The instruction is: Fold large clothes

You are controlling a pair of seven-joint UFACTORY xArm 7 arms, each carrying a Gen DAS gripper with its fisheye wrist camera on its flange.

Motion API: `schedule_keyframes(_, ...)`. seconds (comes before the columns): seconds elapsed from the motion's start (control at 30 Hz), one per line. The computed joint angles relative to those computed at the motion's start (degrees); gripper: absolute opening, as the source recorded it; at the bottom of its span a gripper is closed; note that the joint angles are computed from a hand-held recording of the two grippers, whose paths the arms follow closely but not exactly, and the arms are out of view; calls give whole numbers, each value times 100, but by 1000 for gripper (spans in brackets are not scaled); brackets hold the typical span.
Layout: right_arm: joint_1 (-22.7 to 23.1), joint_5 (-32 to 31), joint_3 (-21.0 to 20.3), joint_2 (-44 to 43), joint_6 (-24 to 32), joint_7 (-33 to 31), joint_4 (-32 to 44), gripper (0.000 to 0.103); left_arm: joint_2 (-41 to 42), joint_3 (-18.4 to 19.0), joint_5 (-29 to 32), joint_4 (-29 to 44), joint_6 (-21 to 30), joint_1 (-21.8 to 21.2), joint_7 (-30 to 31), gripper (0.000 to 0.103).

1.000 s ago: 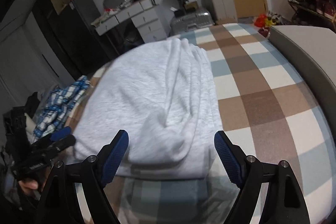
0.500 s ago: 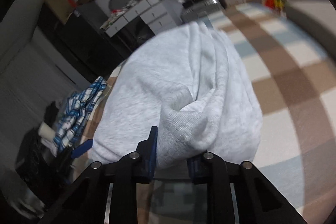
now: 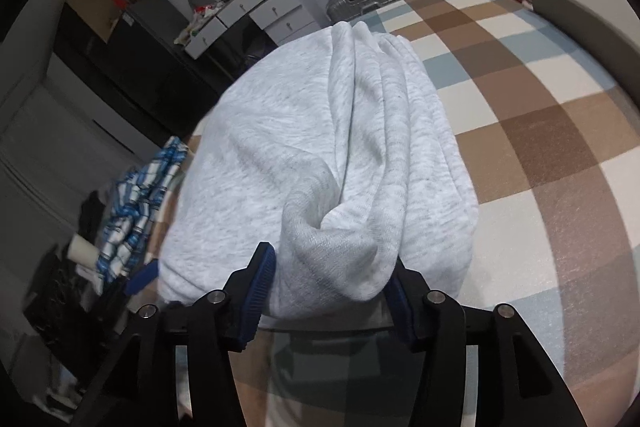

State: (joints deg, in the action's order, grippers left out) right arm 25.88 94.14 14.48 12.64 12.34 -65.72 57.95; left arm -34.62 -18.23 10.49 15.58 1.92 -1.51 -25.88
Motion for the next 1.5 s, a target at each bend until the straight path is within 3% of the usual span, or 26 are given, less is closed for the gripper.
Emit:
schedule_keyframes(0.07,63,-187,1,-60,-301,83,-33,62,-151,295,-157,-87,-25,-157,-31,74)
schedule_keyframes(0.17,27,165,-34,-157,-508,-186,-36,75,-242,919,-483,-224,-220,-486,14,74)
schedule_keyframes(0.23,-40,311,-132,-197,-361,-181,-47,79,-136,1310,-738,-181,-252,-685,52,74)
schedule_keyframes(0.33,-175,-132,-214,-138,-88,376,-12,85,128,1931,-1093,-56,-361,-1111,224,74)
schedule_keyframes(0.37,-248,-252,-221,-93,63,466,30,85,259,2333,-1236,10,-448,-1453,368,74)
schedule_keyframes(0.57,-610,-1073,-147,380,612,1059,533,87,858,3600,-1979,622,-254,-2689,970,74)
schedule_keyframes(0.77,-1016,-1817,56,1187,950,1689,1324,87,1339,4270,-2708,1147,150,-3546,1637,74)
schedule_keyframes(0.9,-1286,-1900,371,1623,1315,1537,1742,84,1219,4893,-3459,1156,39,-4268,2165,78)
schedule_keyframes(0.93,-1218,-1999,421,1631,1161,1424,1755,75,1145,5065,-3635,1127,3,-4454,2310,78)
schedule_keyframes(0.97,-1150,-2232,407,1650,1172,1529,1777,62,1088,5066,-3724,1078,-37,-4481,2394,77)
schedule_keyframes(1.0,-1152,-2224,495,1639,986,1491,1745,61,1046,4997,-3776,1031,-95,-4443,2459,71)
schedule_keyframes(1.1,-1229,-2314,634,1463,928,1429,1511,53,925,4050,-3613,785,-187,-3615,2400,58)
schedule_keyframes(1.2,-1313,-2190,740,1171,974,1233,1112,52,675,3879,-3667,637,-14,-3410,2456,58)
schedule_keyframes(1.3,-1328,-1737,751,724,1125,846,536,52,77,3269,-3516,173,274,-2792,2313,58)
schedule_keyframes(1.43,-1311,-973,639,-80,1637,279,-459,55,-966,3103,-3441,-469,768,-2482,2289,58)
schedule_keyframes(1.5,-1237,-688,528,-410,1784,41,-845,61,-1314,3114,-3441,-634,969,-2427,2295,58)
